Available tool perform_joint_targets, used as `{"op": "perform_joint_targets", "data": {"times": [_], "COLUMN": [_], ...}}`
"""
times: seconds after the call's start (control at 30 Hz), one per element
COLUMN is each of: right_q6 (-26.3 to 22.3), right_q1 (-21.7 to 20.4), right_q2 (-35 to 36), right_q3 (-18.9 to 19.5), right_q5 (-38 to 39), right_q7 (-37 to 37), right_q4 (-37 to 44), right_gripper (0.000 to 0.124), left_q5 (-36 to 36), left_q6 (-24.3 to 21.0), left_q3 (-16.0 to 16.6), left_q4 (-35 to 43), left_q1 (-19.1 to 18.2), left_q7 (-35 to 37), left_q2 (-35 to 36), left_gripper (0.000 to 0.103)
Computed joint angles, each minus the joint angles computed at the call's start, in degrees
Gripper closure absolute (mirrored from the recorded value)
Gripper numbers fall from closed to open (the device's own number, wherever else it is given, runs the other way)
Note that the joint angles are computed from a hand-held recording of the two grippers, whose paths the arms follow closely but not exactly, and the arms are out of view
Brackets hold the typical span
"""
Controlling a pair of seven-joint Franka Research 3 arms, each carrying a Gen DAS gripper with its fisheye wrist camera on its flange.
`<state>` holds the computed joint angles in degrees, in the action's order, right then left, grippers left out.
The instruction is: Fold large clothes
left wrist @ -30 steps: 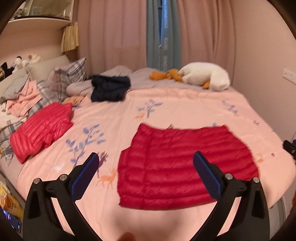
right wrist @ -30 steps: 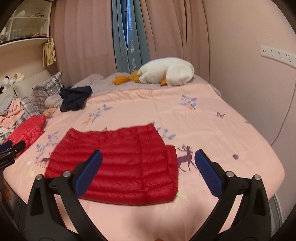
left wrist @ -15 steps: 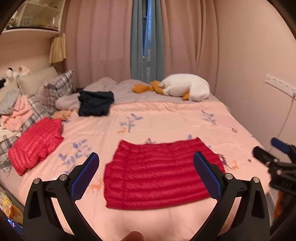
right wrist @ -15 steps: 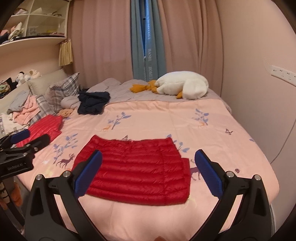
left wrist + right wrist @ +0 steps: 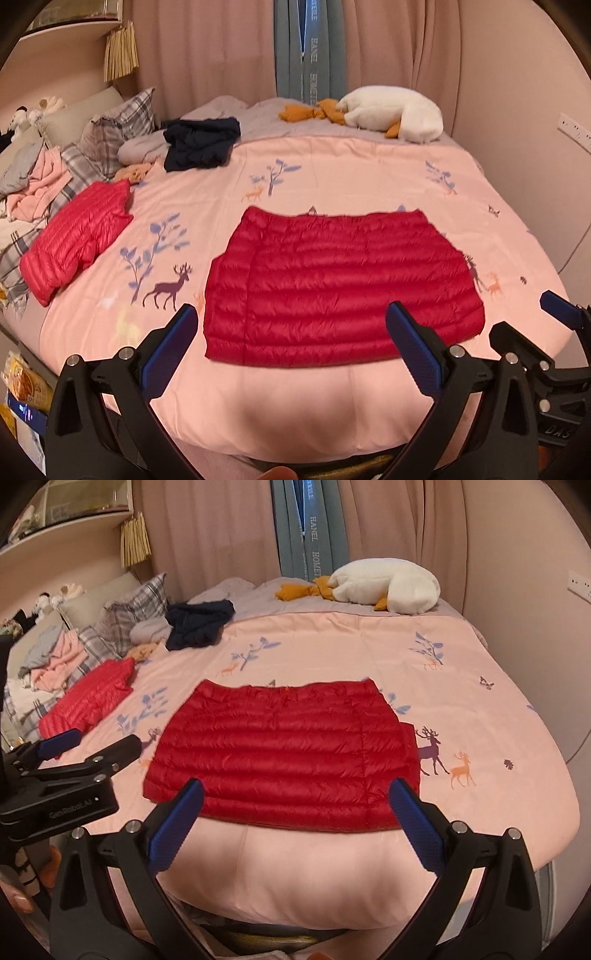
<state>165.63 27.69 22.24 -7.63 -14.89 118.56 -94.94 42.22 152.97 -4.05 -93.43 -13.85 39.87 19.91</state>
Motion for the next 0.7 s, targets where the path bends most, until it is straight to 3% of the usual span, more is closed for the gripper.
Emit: {"op": "perform_joint_targets", "data": {"times": [0.7], "right_q6": [-2.57], "right_q1": [-0.97], "right_q2": [2.60], "right_q3": [0.87], "right_q5": [3.10], "right_q7": [-1.50], "right_q4": [3.58], "right_gripper": [0.023], "left_q5": [-2.31], "left_q6": [-1.60], "left_q3": [-0.03], "left_q4": [1.10], "left_q1": [0.34], "left_q7": [2.52], "left_q2": [1.59], "left_gripper": [0.001]}}
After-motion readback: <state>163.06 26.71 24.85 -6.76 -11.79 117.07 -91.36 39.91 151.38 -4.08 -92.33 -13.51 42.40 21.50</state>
